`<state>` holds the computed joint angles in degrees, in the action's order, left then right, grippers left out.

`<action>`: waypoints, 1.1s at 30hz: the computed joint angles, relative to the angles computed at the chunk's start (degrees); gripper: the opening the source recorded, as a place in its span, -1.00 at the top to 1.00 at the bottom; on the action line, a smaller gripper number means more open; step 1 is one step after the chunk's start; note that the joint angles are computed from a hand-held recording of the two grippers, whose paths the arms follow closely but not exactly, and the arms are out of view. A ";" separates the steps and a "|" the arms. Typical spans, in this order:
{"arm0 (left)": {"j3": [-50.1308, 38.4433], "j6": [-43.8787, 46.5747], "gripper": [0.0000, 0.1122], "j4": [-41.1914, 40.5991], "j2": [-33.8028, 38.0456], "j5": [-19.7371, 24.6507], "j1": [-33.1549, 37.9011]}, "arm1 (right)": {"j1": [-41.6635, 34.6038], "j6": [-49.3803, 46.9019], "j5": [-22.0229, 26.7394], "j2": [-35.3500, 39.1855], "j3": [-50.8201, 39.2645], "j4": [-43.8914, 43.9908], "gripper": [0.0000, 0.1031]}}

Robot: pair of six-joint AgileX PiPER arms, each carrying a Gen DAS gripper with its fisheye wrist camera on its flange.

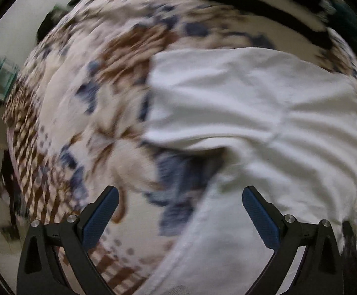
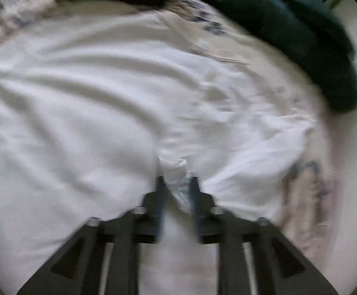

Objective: Fold small clothes

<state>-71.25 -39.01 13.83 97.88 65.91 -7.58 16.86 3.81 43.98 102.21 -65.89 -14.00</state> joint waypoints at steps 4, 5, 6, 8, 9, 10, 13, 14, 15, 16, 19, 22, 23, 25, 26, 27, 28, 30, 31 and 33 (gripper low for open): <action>3.79 3.65 -0.83 -7.80 -1.33 -4.50 10.34 | -4.68 -5.77 3.70 -3.42 -1.56 14.05 -0.24; 4.38 6.44 -0.83 -12.58 -1.13 -6.27 14.26 | -4.66 -3.12 4.51 -3.13 -2.10 12.89 -0.24; 5.41 8.36 -0.83 -18.31 -0.58 -8.63 17.85 | -4.98 -1.07 5.02 -2.78 -2.68 12.39 -0.24; 6.74 11.94 -0.83 -29.77 1.15 -11.16 23.81 | -5.41 4.47 5.36 -1.78 -3.68 9.56 -0.24; 7.24 12.54 -0.83 -35.50 2.66 -11.82 26.40 | -5.96 6.34 6.08 -1.55 -4.02 8.79 -0.24; 8.27 14.50 -0.83 -40.45 3.73 -13.07 28.30 | -6.96 7.87 6.59 -0.58 -4.84 9.38 -0.24; 8.31 13.04 -0.79 -42.81 5.30 -17.55 29.34 | -8.51 12.44 8.76 0.79 -7.46 10.50 -0.24; 8.22 11.25 -0.69 -41.91 5.19 -19.80 28.93 | -8.83 14.05 8.56 1.12 -7.77 10.70 -0.24; 8.04 9.05 -0.58 -39.97 4.92 -22.65 28.31 | -9.27 14.67 8.33 1.12 -7.81 10.97 -0.24; 7.29 6.36 -0.30 -36.88 4.98 -23.90 27.25 | -9.41 15.81 8.05 1.32 -8.06 10.77 -0.24; 4.69 1.75 0.58 -27.96 6.73 -27.97 24.40 | -9.21 18.15 8.35 1.15 -8.24 9.57 -0.24; 3.35 0.44 0.87 -25.27 8.31 -29.99 23.58 | -9.25 19.01 8.98 -0.16 -7.61 9.46 -0.24; 3.63 -2.96 0.87 -23.67 6.44 -29.48 20.26 | -9.22 19.37 9.09 -1.08 -6.91 9.22 -0.24; 2.34 -5.30 0.87 -17.72 4.02 -30.39 17.09 | -10.04 19.69 9.01 -2.06 -6.08 8.48 -0.24; 1.46 -5.66 0.87 -14.63 3.00 -30.69 15.53 | -10.62 19.62 8.93 -2.41 -5.81 8.22 -0.24; 0.12 -5.37 0.88 -10.98 2.02 -30.87 13.19 | -11.45 19.41 8.78 -2.98 -5.24 7.98 -0.24; -0.75 -4.57 0.87 -8.68 1.15 -30.70 10.92 | -11.96 19.37 8.88 -3.49 -4.79 7.71 -0.24; -2.57 -2.61 0.87 -5.62 0.27 -30.57 5.80 | -13.59 19.46 8.79 -4.41 -3.51 7.11 -0.24; -4.08 -1.63 0.87 -4.11 0.70 -29.84 2.60 | -14.34 19.35 8.68 -4.74 -2.96 7.21 -0.24; -5.20 3.18 0.87 -5.25 1.31 -29.66 -2.45 | -16.19 19.50 8.78 -5.29 -1.75 6.91 -0.24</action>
<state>-76.45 -35.83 8.58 99.19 36.25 -10.03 0.68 23.31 52.75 96.91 -67.63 -7.08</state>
